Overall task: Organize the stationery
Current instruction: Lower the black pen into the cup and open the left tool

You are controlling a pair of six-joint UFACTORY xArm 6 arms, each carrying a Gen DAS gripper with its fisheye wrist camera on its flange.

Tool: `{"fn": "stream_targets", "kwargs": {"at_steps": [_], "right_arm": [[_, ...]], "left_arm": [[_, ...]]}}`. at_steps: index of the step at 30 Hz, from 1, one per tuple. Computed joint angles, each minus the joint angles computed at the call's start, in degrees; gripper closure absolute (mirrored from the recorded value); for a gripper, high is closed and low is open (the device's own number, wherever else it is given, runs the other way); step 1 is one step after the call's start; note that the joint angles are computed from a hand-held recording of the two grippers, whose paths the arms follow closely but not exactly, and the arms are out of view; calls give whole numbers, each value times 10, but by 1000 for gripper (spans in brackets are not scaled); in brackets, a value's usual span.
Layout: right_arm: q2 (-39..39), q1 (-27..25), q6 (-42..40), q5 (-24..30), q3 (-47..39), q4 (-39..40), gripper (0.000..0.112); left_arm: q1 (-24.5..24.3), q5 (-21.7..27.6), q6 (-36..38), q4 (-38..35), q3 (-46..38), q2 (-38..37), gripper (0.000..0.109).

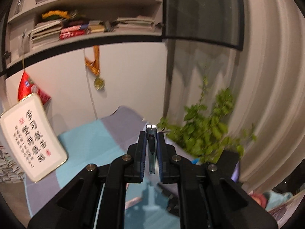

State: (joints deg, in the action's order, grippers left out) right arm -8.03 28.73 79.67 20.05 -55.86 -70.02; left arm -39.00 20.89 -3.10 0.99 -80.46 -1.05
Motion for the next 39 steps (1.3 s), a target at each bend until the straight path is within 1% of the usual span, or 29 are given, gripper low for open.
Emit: {"fn": "stream_targets", "kwargs": {"at_steps": [3, 5, 7, 18, 26, 39], "right_arm": [[1, -1, 0, -1, -2, 1, 42], [2, -1, 0, -2, -3, 2, 42], [3, -1, 1, -3, -3, 0, 42], [1, -5, 9, -12, 1, -5, 42], [1, -6, 10, -12, 1, -6, 42], [1, -6, 9, -13, 2, -6, 42]], "left_arm": [[-10, 4, 29, -43, -34, 24, 99], [-16, 9, 38, -56, -51, 38, 99], [-20, 13, 35, -49, -61, 50, 99], [-16, 73, 41, -67, -110, 105, 100], [-16, 102, 41, -60, -119, 119, 99], [-14, 115, 45, -72, -122, 124, 99]]}}
